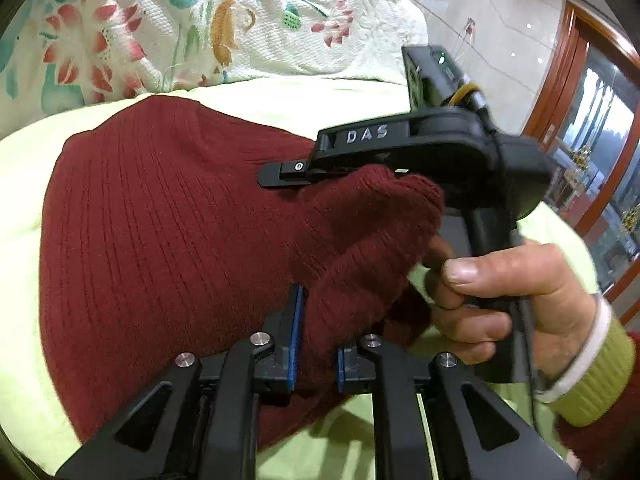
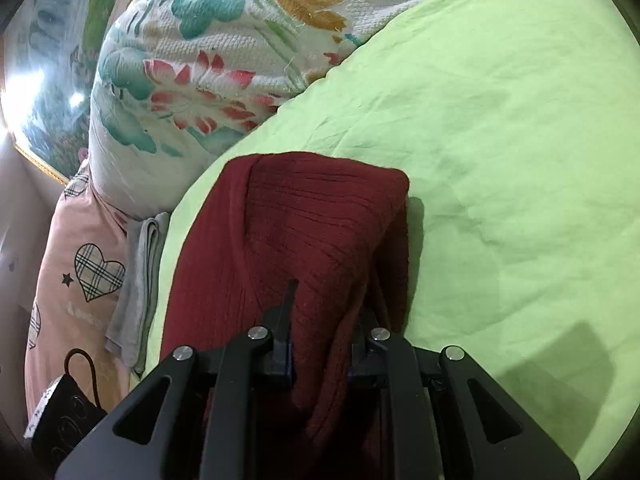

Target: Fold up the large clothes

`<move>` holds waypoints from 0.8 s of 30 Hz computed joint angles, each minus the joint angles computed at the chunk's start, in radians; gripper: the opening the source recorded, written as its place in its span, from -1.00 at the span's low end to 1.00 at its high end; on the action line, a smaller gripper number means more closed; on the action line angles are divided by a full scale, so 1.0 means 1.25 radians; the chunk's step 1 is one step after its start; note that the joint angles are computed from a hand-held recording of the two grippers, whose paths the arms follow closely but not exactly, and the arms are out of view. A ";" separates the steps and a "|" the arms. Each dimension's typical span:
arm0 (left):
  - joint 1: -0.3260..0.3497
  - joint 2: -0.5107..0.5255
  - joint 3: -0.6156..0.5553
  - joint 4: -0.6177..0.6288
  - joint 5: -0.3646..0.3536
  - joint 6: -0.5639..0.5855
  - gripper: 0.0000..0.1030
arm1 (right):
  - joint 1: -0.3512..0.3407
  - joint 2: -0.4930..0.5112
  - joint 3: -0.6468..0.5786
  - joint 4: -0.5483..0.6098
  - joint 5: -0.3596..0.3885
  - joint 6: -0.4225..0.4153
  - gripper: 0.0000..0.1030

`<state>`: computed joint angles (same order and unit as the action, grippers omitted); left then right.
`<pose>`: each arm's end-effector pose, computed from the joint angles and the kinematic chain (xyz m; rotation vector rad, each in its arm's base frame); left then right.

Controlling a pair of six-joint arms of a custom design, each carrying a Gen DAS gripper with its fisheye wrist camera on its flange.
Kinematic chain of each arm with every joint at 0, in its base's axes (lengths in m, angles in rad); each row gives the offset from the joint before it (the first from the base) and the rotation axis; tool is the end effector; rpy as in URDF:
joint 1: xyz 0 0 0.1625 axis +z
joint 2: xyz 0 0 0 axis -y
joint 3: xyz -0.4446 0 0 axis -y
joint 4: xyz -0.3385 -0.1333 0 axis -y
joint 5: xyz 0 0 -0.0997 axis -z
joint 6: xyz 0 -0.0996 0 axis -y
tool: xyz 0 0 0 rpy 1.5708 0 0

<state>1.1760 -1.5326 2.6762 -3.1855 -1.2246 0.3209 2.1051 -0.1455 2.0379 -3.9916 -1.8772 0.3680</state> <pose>0.0432 -0.3307 0.2605 0.8515 2.6051 -0.6745 0.3266 -0.3492 -0.1259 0.1226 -2.9595 0.9197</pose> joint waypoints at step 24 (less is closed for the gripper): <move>0.360 -0.077 -0.367 0.471 -0.294 -0.137 0.56 | 0.007 -0.041 0.056 0.026 0.014 0.046 0.59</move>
